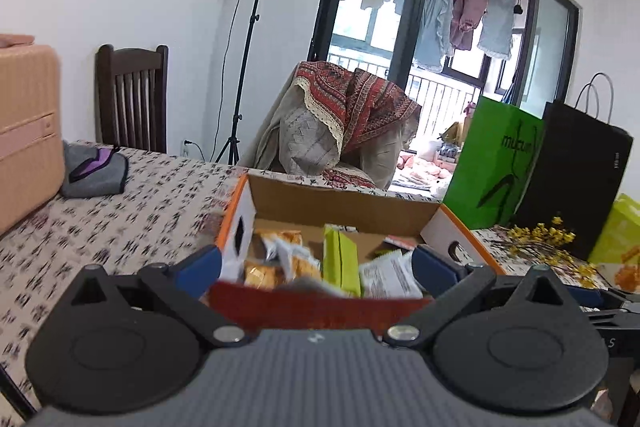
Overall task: Organize snacks
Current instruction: 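Move both tools back over the red snack bag and white packet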
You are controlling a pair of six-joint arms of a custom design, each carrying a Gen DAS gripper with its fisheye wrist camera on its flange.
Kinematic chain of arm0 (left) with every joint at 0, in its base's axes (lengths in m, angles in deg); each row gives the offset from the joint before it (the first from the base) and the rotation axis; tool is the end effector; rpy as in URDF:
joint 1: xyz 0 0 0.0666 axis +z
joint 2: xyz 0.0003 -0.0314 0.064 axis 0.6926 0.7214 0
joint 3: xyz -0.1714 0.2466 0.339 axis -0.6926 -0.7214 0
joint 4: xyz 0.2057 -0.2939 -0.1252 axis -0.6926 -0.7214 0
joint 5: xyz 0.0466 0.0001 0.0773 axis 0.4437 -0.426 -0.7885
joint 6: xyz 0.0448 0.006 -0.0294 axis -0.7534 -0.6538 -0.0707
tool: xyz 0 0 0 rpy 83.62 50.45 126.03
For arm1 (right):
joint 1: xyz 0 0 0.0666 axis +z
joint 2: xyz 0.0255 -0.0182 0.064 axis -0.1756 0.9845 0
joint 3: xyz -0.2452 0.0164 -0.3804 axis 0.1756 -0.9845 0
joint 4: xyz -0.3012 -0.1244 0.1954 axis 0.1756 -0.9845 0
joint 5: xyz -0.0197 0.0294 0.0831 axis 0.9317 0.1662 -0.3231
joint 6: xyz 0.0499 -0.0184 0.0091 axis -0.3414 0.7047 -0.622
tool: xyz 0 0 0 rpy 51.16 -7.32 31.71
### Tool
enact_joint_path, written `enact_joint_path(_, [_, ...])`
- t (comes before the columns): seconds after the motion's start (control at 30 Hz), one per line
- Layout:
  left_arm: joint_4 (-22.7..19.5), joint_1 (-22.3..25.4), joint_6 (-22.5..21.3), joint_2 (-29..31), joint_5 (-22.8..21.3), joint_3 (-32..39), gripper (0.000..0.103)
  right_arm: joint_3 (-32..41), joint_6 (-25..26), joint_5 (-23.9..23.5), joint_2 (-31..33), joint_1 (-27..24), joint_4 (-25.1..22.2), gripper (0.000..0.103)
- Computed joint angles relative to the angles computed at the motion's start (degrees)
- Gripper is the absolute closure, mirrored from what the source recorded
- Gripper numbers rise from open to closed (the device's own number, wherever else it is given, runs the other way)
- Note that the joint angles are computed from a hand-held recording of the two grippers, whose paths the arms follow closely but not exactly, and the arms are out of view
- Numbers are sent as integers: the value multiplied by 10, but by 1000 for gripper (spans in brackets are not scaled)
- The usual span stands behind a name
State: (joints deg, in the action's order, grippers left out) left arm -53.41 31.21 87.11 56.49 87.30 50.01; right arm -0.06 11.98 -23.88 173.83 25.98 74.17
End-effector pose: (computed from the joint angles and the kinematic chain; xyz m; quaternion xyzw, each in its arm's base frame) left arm 0.5645 -0.1294 0.3581 0.0383 0.8276 -0.1372 0.5430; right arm 0.5334 0.3697 0.3230 0.0051 0.8466 0.0781 0.5265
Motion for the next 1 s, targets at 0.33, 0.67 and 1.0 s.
enact_joint_path(0.33, [62,35,-10,-65,32,-132,0,-116,-27,29,-51,41,51,0])
enact_joint_path(0.67, [121,64,-20,-92,52,-211,0,-182,-62,51,-69,59,82,0])
enact_joint_path(1.0, [158,83,-2,-84,53,-239,0,-213,-50,60,-71,63,143,0])
